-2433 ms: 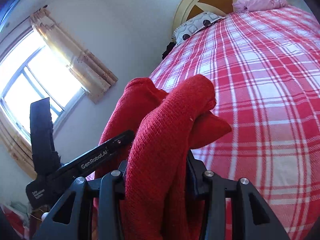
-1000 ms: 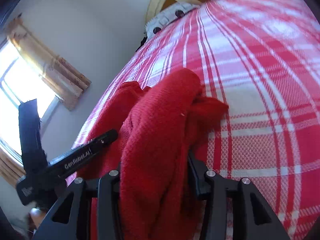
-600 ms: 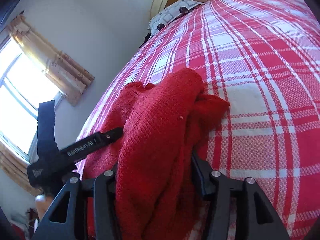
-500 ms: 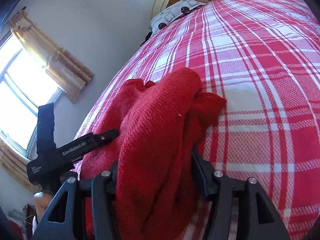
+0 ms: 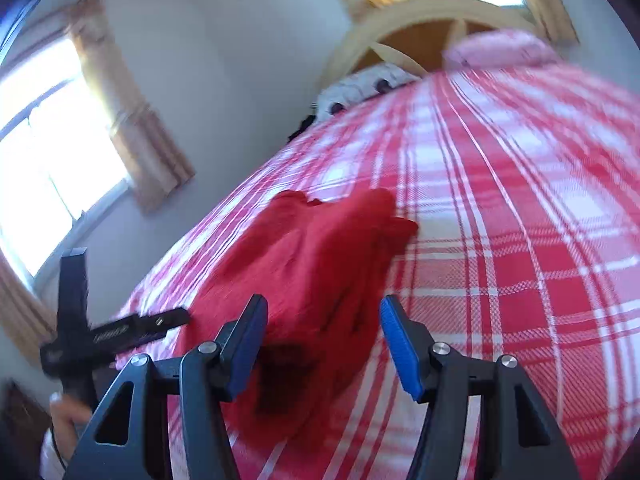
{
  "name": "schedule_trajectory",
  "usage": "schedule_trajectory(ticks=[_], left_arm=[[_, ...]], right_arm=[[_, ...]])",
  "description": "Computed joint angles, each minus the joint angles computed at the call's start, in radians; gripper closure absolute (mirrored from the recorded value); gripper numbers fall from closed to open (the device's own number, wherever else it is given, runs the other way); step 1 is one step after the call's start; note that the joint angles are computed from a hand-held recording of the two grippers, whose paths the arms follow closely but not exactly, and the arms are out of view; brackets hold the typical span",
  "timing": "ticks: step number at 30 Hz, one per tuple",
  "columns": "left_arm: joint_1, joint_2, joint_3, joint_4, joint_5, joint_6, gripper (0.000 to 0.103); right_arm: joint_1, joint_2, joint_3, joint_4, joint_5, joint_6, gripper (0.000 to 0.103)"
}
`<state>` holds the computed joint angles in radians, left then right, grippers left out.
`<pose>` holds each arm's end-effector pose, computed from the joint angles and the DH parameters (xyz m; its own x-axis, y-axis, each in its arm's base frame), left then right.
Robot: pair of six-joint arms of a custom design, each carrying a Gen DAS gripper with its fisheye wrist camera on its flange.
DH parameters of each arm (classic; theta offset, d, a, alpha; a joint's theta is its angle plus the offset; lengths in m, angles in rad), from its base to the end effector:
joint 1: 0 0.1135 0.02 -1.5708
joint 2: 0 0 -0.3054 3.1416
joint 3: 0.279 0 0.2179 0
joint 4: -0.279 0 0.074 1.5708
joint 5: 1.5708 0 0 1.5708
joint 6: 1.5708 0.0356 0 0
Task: Fold small clothes
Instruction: 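Press the bundle flat and open both tools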
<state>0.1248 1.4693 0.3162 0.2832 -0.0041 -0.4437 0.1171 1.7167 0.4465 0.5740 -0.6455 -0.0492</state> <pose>0.1980 0.0250 0.1664 -0.6303 -0.5117 -0.5838 -0.4403 0.8550 -0.2740 0.2580 0.0519 0.1676 -0.6090 -0.1112 -0.7853 -0.5824 0.7348 0.3476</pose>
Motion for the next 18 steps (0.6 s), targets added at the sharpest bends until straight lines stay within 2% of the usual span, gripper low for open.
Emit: schedule_trajectory(ticks=[3, 5, 7, 11, 18], left_arm=[[0.008, -0.002, -0.031, 0.029, 0.012, -0.021, 0.004], [-0.030, 0.028, -0.030, 0.042, -0.035, -0.039, 0.004], [-0.074, 0.048, -0.015, 0.023, -0.096, -0.050, 0.002], [-0.139, 0.071, 0.004, -0.002, -0.184, -0.062, 0.002], [-0.227, 0.102, 0.038, -0.060, -0.318, -0.100, 0.000]], right_arm=[[0.050, -0.056, -0.021, -0.053, -0.011, -0.052, 0.050], [0.095, -0.049, -0.011, -0.087, -0.007, -0.080, 0.050], [0.134, -0.024, -0.005, -0.097, 0.049, -0.097, 0.051], [0.163, 0.077, 0.041, -0.156, 0.116, -0.112, 0.061], [0.137, 0.084, 0.043, -0.174, 0.104, -0.086, 0.067]])
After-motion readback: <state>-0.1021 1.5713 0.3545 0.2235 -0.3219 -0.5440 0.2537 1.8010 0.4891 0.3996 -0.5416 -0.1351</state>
